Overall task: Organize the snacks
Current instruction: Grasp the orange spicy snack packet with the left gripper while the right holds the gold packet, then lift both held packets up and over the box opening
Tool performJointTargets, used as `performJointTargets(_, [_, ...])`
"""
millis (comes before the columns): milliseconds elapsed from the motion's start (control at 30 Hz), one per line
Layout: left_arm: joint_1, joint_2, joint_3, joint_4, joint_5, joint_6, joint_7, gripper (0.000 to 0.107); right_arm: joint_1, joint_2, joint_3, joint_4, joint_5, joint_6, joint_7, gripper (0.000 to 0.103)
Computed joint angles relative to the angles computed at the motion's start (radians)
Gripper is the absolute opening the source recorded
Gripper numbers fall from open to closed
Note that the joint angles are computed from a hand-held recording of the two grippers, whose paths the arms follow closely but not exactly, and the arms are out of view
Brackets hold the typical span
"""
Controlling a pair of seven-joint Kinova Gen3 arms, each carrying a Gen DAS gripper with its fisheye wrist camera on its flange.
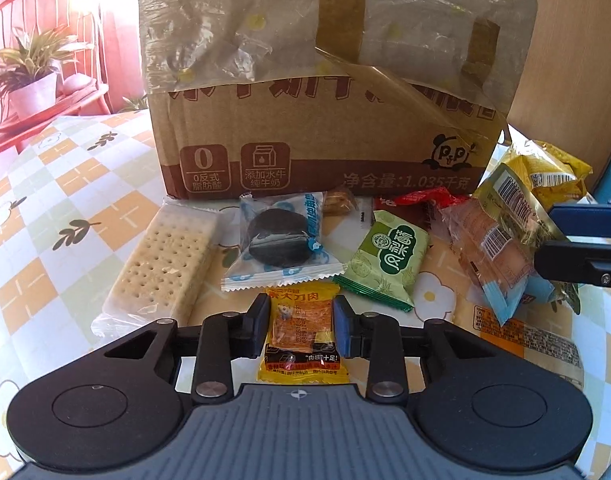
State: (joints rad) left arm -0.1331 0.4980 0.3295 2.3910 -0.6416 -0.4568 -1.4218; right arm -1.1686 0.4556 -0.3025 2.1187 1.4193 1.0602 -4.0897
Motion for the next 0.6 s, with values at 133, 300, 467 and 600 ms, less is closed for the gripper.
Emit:
performJointTargets(133, [0.000,-0.016,-0.024,0.031,0.010,-0.040,-0.006,0.034,-0.002,-0.001,-0.001,-0.001,-0.005,0.002,0.004,0.041])
performJointTargets(300, [-0.063,-0.058,-0.002,0.062,-0.069,-0.074,0.047,0.034,-0.010,-0.005,0.000,-0.007,-0.012,0.018,0.015,0.041])
performJointTargets(467, [-0.063,-0.113,-0.035,0.092,-0.118,-0.135,0.084,0.034,-0.017,-0.010,0.001,-0.015,-0.017,0.040,0.033,0.041])
performJointTargets(600, [-0.061,-0.156,-0.064,0.109,-0.162,-0.189,0.134,0.034,-0.020,-0.014,0.001,-0.017,-0.021,0.051,0.039,0.041])
